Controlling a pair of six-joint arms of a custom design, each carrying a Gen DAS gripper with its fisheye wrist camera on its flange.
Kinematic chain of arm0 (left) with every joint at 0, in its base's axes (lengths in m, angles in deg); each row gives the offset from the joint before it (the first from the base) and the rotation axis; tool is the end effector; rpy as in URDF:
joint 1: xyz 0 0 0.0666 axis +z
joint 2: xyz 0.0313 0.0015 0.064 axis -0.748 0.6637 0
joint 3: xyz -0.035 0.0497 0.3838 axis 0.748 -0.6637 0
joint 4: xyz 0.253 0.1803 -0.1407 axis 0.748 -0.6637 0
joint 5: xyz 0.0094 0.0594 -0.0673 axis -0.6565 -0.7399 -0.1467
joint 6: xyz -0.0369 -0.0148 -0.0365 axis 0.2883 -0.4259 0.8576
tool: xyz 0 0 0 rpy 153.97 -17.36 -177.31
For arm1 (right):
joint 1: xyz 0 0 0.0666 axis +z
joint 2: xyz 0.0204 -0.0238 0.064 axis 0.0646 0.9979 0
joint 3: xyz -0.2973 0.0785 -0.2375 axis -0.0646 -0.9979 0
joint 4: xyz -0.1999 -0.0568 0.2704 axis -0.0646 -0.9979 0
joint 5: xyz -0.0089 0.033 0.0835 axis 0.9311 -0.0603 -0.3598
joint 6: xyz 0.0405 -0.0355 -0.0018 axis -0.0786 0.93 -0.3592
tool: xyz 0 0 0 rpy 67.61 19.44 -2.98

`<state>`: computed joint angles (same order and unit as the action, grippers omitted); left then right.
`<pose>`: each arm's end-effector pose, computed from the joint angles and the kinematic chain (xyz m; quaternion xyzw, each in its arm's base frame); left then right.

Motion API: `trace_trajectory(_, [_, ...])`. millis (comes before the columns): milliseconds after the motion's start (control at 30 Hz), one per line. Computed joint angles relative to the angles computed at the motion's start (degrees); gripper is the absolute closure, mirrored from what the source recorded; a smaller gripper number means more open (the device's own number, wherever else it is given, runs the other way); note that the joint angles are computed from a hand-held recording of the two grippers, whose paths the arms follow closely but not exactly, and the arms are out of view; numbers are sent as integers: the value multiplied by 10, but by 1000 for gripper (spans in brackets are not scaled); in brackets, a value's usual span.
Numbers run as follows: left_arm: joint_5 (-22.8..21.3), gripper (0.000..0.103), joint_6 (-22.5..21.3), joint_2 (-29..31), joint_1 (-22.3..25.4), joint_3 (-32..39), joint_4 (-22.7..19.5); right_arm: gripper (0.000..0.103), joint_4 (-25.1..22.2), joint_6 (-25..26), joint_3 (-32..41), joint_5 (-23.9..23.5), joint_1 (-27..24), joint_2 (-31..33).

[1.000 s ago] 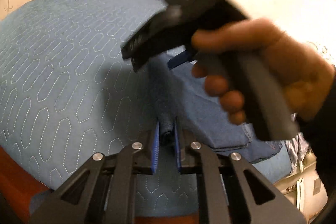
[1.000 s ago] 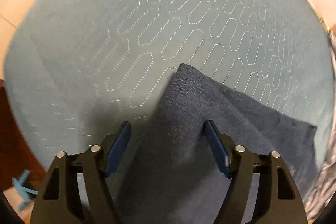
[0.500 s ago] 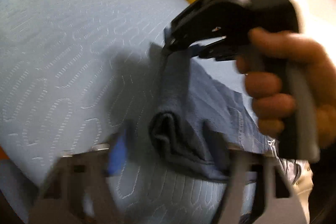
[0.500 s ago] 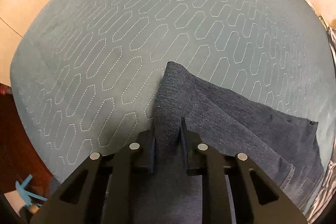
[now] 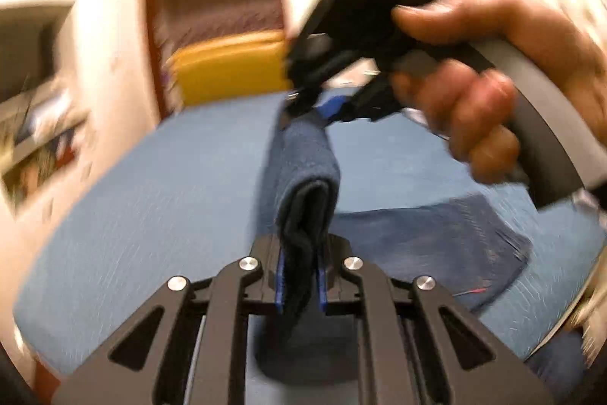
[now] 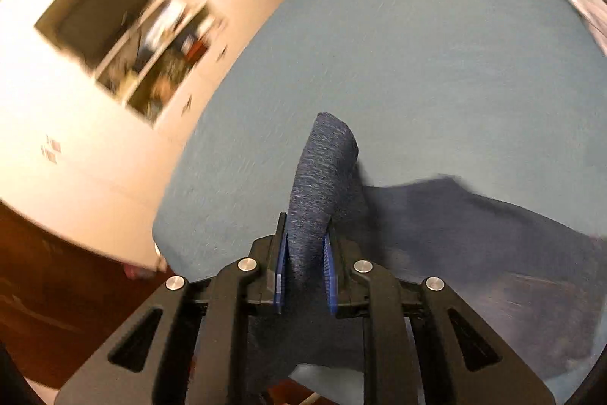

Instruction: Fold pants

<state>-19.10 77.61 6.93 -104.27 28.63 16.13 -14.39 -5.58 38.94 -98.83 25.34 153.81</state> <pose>0.2945 -0.3870 0.4236 0.0613 0.8504 0.0557 0.5196 0.5204 0.2258 0.4501 -0.1845 0.9146 0.3155 0.1728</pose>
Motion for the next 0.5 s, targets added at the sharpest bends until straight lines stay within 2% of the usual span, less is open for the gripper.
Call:
trace_trajectory(100, [-16,91,-34,161,-52,157,-49,86,40,50,-105,-37,-103,-33])
trace_trajectory(167, [-30,91,-71,274,-72,261,-77,86,64,73,-155,-71,-162,-24])
trace_trajectory(200, [-34,91,-65,300,-81,280,-97,86,69,92,-170,-79,-191,-2])
trace_trajectory(267, [-44,80,-91,368,-87,341,-132,86,77,121,-187,-79,-220,31])
trace_trajectory(300, [-54,74,-107,391,-89,364,-149,78,76,129,-185,-79,-233,55])
trace_trajectory(333, [-76,63,-128,411,-93,379,-154,73,91,127,-203,-84,-237,57])
trace_trajectory(367, [-89,59,-138,408,-96,365,-141,73,101,130,-217,-96,-241,59])
trace_trajectory(433, [-115,57,-170,393,-99,322,-94,67,120,142,-240,-131,-249,59])
trace_trajectory(467, [-128,57,-184,393,-102,315,-83,57,117,153,-235,-136,-254,65])
trace_trajectory(500, [-137,57,-198,397,-105,316,-74,53,117,164,-236,-143,-258,64])
